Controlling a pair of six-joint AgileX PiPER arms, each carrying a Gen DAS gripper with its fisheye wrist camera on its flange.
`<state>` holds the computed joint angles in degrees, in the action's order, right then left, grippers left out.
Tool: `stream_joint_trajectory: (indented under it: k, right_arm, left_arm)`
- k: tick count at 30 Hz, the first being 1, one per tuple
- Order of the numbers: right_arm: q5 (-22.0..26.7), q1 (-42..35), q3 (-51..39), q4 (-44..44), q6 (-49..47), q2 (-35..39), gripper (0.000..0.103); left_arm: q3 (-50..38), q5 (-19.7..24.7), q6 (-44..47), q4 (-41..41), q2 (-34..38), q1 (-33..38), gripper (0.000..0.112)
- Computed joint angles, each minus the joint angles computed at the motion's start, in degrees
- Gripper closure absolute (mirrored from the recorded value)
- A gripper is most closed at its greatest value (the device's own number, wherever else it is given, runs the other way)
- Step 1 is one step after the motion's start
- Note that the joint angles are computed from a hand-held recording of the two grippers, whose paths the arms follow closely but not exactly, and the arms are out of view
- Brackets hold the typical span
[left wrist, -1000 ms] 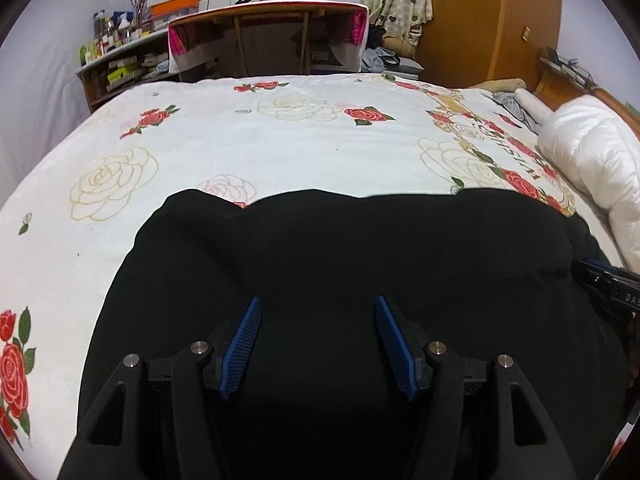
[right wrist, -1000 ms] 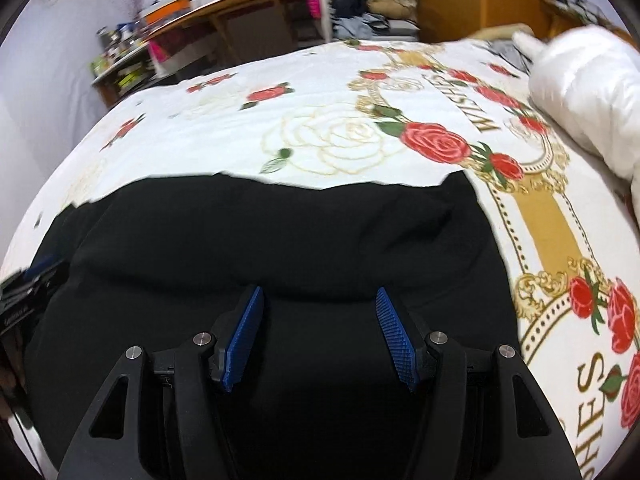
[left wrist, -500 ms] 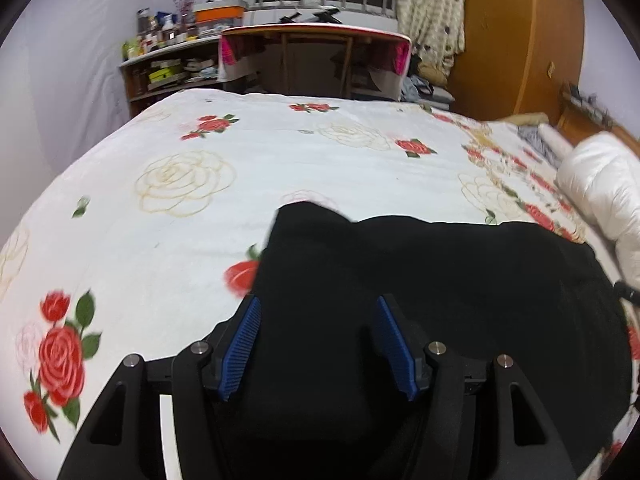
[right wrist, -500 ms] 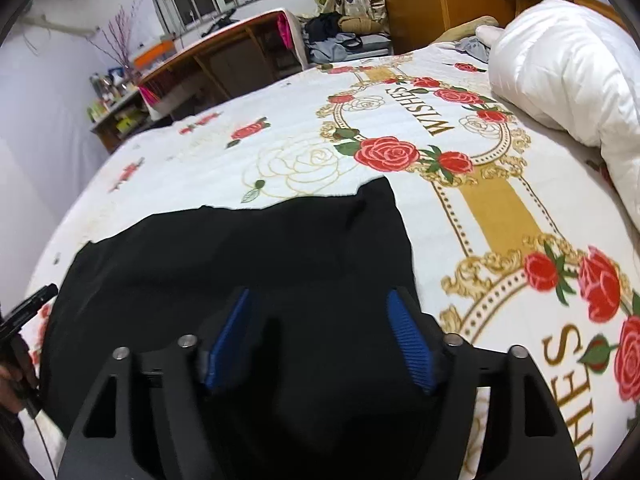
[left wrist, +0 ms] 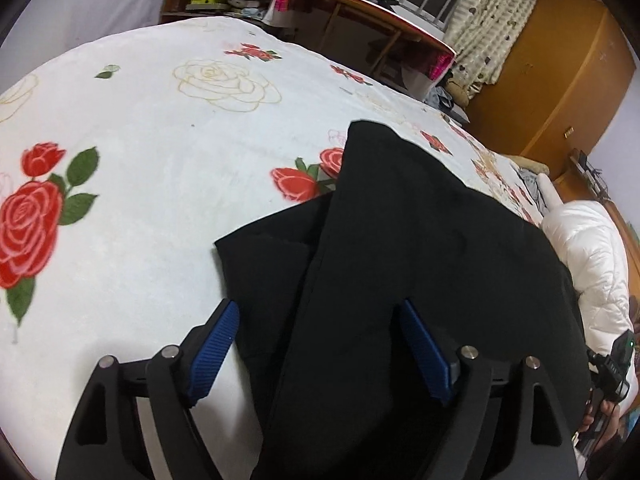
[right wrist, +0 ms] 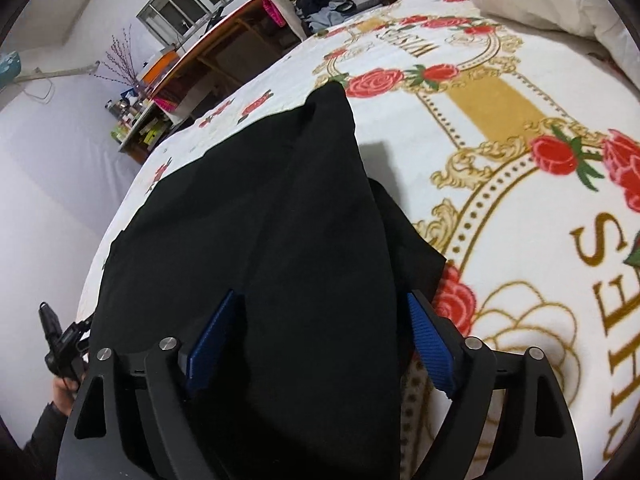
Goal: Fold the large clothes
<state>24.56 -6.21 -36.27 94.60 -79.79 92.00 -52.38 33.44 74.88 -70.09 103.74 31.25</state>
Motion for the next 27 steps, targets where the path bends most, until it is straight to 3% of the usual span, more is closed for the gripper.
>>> stream_joint_trajectory:
  k: [5, 11, 14, 16, 19, 24, 27]
  right_arm:
    - [0.64, -0.43, -2.39, 2.7, -3.06, 4.37, 0.011]
    - [2.01, -0.79, -3.88, 3.1, -3.77, 7.0, 0.01]
    - [2.67, -0.53, -4.99, 0.65, -1.78, 7.59, 0.015]
    - [2.54, -0.05, -5.79, -0.55, -1.17, 8.16, 0.023]
    - [3.57, -0.06, -6.57, -1.98, 0.32, 8.64, 0.037]
    - [2.35, 0.89, -5.63, -3.5, 3.31, 6.02, 0.058]
    - [-1.24, 2.97, -5.79, -10.47, 11.08, 2.64, 0.066]
  left_arm:
    - [-1.53, 1.51, -0.46, -2.94, 3.59, 0.25, 0.019]
    - [1.24, -2.78, 2.52, -9.05, 2.63, -2.18, 0.019]
    - [1.97, -4.33, 3.63, -11.2, 2.52, -3.23, 0.019]
    - [1.32, -5.73, 2.58, -10.19, 2.86, -4.34, 0.019]
    - [0.77, -6.83, 0.04, -7.77, 2.58, -5.38, 0.028]
    - [1.85, -8.47, -4.74, -3.7, -0.77, -6.92, 0.06]
    - [1.93, -7.81, -9.41, 0.62, -3.3, -6.66, 0.075]
